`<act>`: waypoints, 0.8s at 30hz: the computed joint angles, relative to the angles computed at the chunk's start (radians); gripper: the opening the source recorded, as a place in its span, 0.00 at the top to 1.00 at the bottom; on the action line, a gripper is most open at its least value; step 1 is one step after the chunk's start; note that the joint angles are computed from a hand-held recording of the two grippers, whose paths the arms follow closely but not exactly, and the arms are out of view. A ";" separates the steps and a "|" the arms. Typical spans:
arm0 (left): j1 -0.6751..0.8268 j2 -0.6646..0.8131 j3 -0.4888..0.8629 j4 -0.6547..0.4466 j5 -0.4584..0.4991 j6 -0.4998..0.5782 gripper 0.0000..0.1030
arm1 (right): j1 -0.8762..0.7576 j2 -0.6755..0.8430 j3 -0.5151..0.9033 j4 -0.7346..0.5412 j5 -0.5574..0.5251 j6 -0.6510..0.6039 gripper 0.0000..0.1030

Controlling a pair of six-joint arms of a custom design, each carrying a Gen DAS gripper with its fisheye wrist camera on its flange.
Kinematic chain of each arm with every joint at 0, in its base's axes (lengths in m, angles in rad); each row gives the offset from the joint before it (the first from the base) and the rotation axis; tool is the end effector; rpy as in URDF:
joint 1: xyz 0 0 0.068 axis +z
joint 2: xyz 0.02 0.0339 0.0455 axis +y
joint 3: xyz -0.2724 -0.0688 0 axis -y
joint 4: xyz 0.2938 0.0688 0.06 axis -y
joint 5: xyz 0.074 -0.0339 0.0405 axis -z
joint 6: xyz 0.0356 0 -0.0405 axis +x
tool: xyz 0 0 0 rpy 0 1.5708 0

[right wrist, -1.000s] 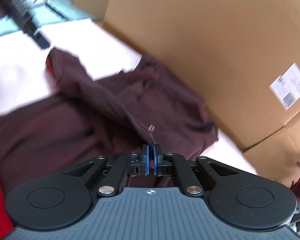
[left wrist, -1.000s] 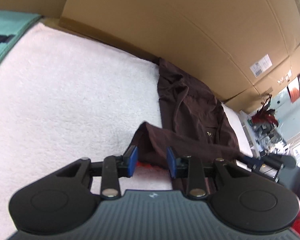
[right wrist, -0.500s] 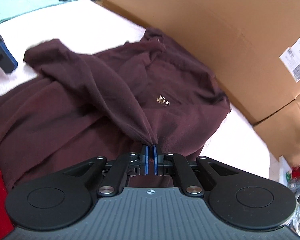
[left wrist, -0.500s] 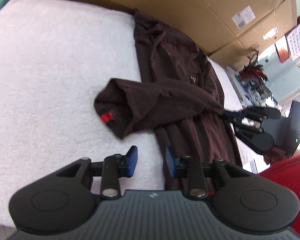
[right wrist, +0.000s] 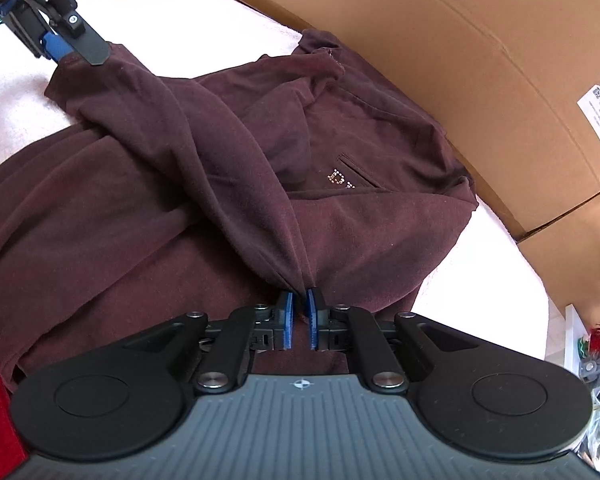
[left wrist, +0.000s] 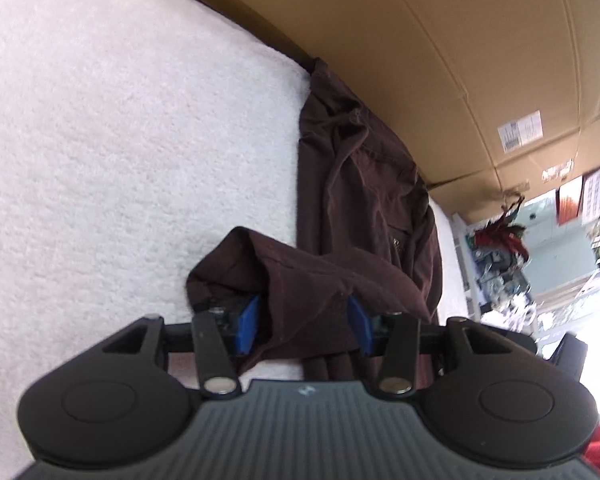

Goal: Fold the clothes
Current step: 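Lay the cuff on the hoodie and open the left gripper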

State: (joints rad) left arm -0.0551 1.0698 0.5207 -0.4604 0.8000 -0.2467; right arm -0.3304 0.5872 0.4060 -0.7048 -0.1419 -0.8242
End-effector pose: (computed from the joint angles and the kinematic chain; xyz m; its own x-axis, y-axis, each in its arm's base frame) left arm 0.2219 -0.0378 0.1666 -0.9222 -0.1195 -0.3679 0.2005 0.6656 -0.7189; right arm 0.1550 -0.0478 0.1859 -0.6712 -0.5380 -0.5100 -0.3771 0.8401 -0.3899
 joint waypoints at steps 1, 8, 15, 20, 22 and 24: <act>-0.006 -0.026 -0.008 0.011 -0.005 0.005 1.00 | 0.000 -0.002 -0.002 0.003 0.000 0.002 0.93; -0.028 -0.278 -0.013 -0.314 0.057 0.365 1.00 | -0.049 -0.024 0.011 0.020 -0.053 0.029 0.93; 0.017 -0.291 -0.090 -0.544 0.005 0.567 1.00 | -0.109 0.014 0.047 -0.038 -0.092 -0.089 0.89; 0.034 -0.363 -0.121 -0.446 0.092 0.352 0.59 | -0.134 -0.031 0.041 -0.095 -0.128 -0.179 0.62; 0.033 -0.345 -0.126 -0.405 0.108 0.289 0.54 | -0.149 -0.057 0.040 -0.118 -0.149 -0.201 0.60; 0.064 -0.327 -0.135 -0.375 0.144 0.232 0.52 | -0.160 -0.068 0.041 -0.123 -0.151 -0.210 0.60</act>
State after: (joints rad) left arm 0.0089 0.7432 0.3853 -0.8355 0.9440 -0.0143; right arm -0.4904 0.5193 0.4470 -0.8281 -0.2928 -1.0341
